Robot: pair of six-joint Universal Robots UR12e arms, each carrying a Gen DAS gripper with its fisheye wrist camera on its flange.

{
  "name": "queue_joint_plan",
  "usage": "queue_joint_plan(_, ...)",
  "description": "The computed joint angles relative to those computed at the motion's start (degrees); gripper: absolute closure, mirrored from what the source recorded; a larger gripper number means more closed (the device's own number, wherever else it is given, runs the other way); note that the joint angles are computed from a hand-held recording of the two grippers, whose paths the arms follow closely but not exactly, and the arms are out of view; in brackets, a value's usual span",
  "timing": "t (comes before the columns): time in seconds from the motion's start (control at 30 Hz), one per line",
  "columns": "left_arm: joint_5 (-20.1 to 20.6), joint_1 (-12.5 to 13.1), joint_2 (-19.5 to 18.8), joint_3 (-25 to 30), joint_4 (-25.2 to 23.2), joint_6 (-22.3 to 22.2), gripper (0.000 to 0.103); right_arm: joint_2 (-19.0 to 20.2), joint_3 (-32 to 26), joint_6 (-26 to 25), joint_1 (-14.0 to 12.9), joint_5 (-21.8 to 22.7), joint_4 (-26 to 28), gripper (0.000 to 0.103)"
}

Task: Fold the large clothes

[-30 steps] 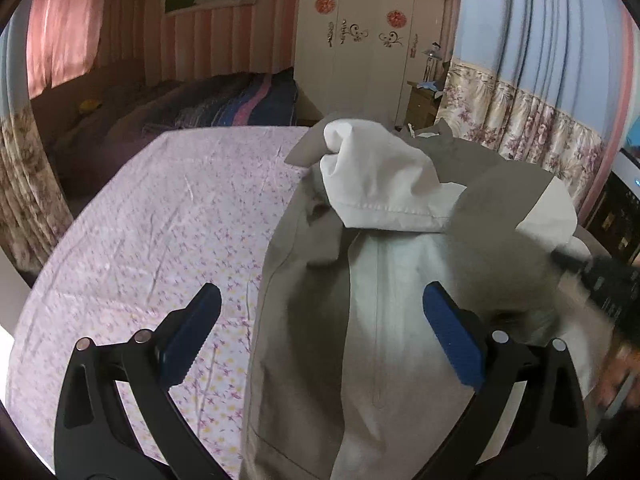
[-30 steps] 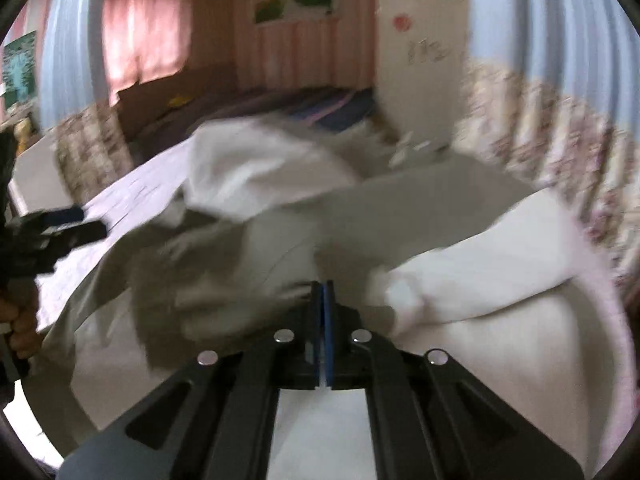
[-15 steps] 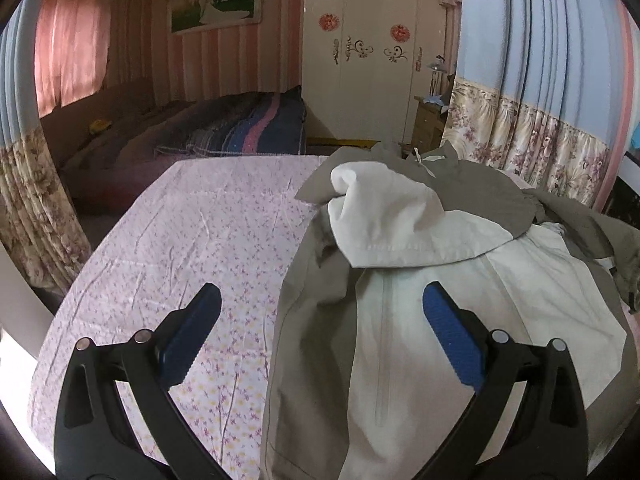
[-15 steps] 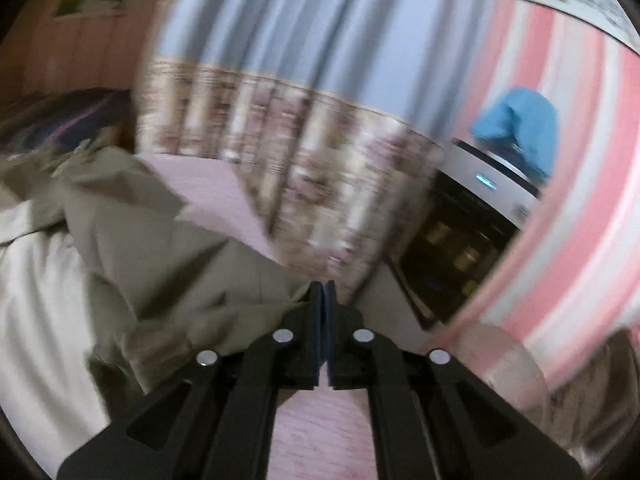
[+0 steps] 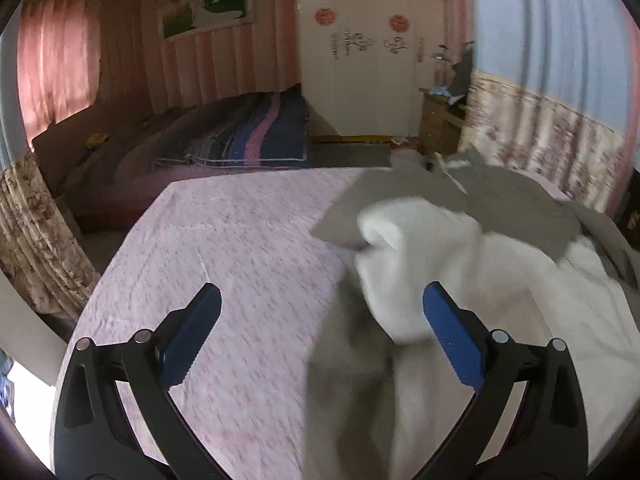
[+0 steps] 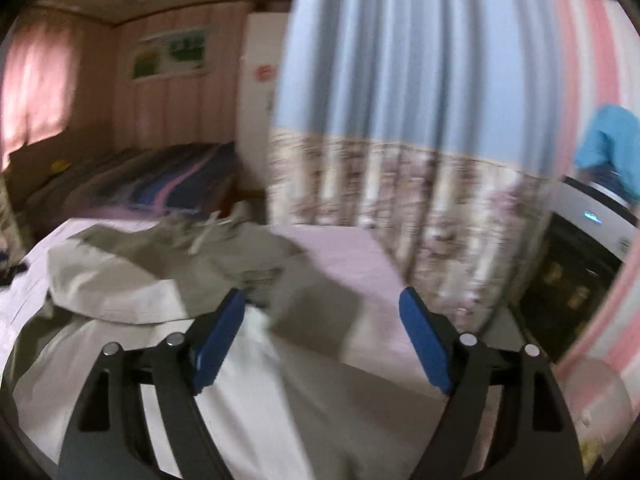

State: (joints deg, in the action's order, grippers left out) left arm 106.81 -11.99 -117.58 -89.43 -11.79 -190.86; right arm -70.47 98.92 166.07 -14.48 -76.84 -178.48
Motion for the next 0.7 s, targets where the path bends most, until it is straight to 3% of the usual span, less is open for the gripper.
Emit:
queue_joint_plan(0.17,-1.6,2.8,-2.7,4.9,-3.1,-1.6,0.003,2.4,-2.3,-1.0,2.7,0.8,1.3,0.023)
queue_joint_plan(0.37,0.3,3.6,-6.7,9.2,-6.5,0.1,0.003,7.9,-9.5,-1.8,3.9,0.2,6.4,0.023)
queue_joint_plan(0.53,-10.0,5.4,-8.7,10.6,-7.7,-0.4,0.006,12.8,-16.1,-1.4,4.4,-2.0,12.7,0.023)
queue_joint_plan(0.7,-14.8,5.6,-11.8,14.6,-8.9,2.4,0.007,15.4,-19.4,-1.7,5.0,-1.6,15.0,0.023)
